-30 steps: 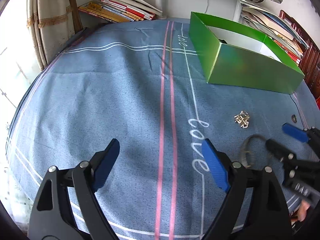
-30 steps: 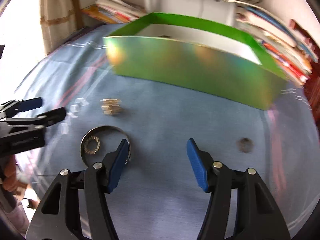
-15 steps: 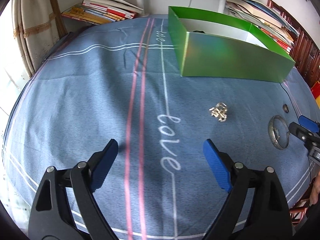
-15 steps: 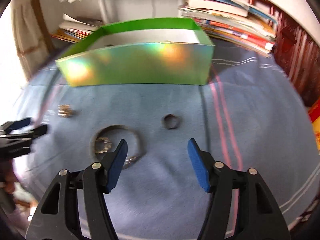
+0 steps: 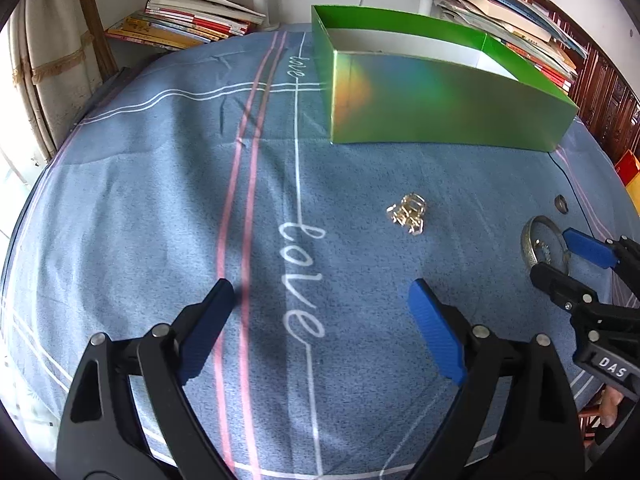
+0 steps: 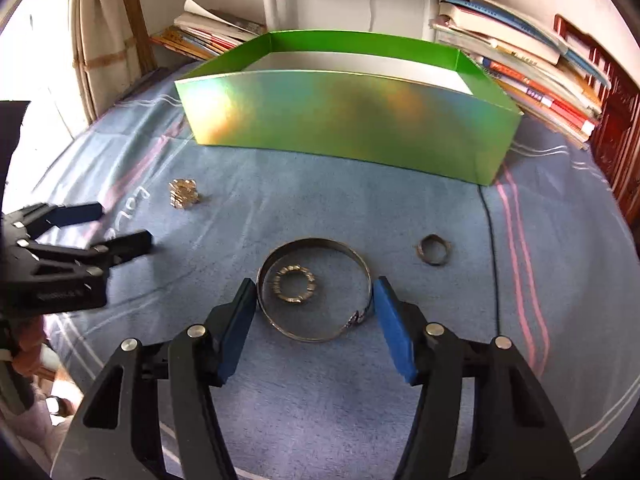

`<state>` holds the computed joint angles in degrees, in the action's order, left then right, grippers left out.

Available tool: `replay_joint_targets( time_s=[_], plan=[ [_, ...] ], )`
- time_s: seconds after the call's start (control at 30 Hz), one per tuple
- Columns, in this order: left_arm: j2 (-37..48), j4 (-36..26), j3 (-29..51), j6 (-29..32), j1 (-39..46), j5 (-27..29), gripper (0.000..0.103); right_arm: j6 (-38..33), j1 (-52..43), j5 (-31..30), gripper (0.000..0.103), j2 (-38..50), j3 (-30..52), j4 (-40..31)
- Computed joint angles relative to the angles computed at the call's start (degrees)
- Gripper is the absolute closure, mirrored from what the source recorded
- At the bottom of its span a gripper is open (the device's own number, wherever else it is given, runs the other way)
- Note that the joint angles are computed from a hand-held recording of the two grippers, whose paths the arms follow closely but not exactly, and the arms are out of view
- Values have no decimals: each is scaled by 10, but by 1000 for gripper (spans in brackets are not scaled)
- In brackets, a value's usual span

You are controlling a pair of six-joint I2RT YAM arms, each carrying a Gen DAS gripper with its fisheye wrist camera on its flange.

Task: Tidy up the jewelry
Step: 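Move the right tool to the silver bangle while the left tool approaches the gold charm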

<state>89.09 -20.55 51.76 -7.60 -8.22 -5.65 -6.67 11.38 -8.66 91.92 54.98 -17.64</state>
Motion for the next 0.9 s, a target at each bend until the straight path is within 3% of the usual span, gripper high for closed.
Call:
replay_joint_targets(
  time_s=[0.13, 0.33, 0.67, 0.9],
  plan=[
    [-1, 0, -1, 1, -2, 2, 13, 5, -19, -13, 43, -18, -3, 0],
    [-3, 1, 1, 2, -4, 6, 13, 1, -63, 25, 43, -46, -6, -12],
    [8, 3, 14, -4, -20, 14, 13, 3, -102, 1, 43, -21, -15, -16],
    [34, 29, 41, -21, -30, 36, 13, -2, -114, -22, 43, -54, -25, -9]
  ],
)
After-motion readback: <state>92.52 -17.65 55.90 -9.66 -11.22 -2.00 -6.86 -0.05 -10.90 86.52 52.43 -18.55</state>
